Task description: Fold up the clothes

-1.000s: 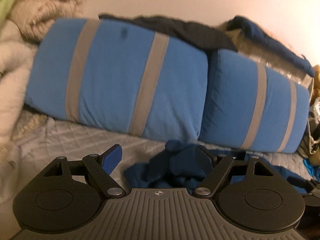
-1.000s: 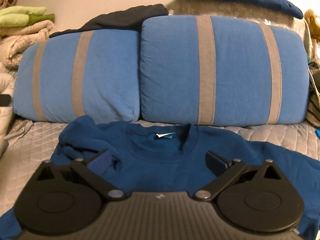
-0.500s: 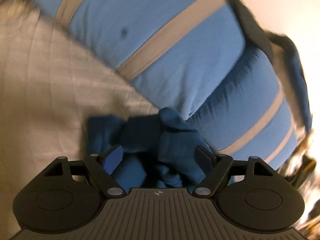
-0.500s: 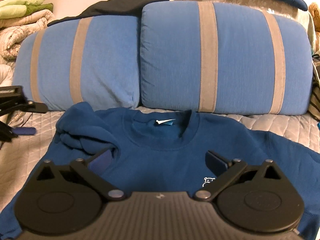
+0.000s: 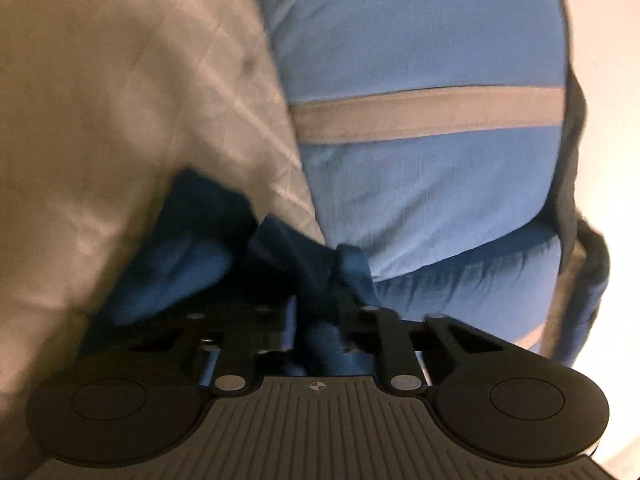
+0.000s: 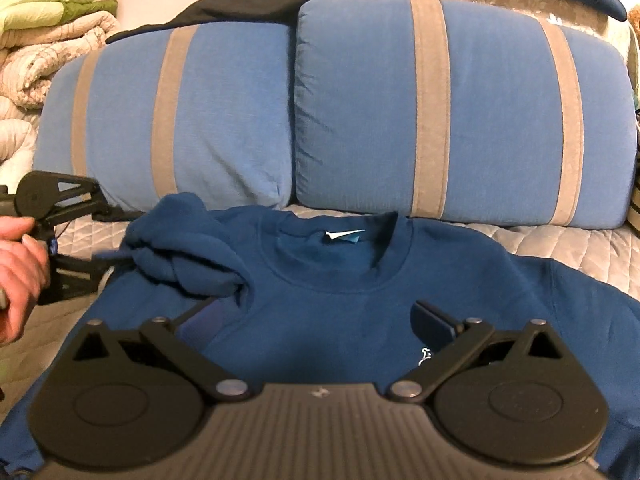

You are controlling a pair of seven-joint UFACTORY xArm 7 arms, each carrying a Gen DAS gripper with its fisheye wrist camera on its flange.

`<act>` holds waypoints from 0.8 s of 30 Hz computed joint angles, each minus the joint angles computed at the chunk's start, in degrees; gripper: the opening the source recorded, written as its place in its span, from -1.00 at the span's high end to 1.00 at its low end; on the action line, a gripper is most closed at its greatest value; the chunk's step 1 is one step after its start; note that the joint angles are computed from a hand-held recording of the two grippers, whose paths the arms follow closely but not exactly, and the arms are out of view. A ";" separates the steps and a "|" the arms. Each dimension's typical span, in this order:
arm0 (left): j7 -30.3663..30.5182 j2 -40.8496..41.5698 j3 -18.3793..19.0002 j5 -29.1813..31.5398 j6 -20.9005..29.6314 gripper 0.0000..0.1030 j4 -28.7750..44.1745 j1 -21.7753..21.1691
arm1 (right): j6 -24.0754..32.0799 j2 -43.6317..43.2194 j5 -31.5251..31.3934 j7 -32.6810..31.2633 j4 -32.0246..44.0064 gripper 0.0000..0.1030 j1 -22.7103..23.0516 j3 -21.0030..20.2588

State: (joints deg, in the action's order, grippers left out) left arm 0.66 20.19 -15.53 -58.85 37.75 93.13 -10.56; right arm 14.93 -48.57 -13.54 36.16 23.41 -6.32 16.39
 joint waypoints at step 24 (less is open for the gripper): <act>4.80 -17.22 9.55 58.61 -22.81 0.78 -10.00 -4.51 | -0.16 0.29 1.49 -3.11 -0.65 -1.00 3.17 -2.02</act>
State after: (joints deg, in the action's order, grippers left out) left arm 5.47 2.97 -5.99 -0.23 14.95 83.13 -15.07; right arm 14.76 -48.28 -12.05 33.05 22.76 -3.15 14.37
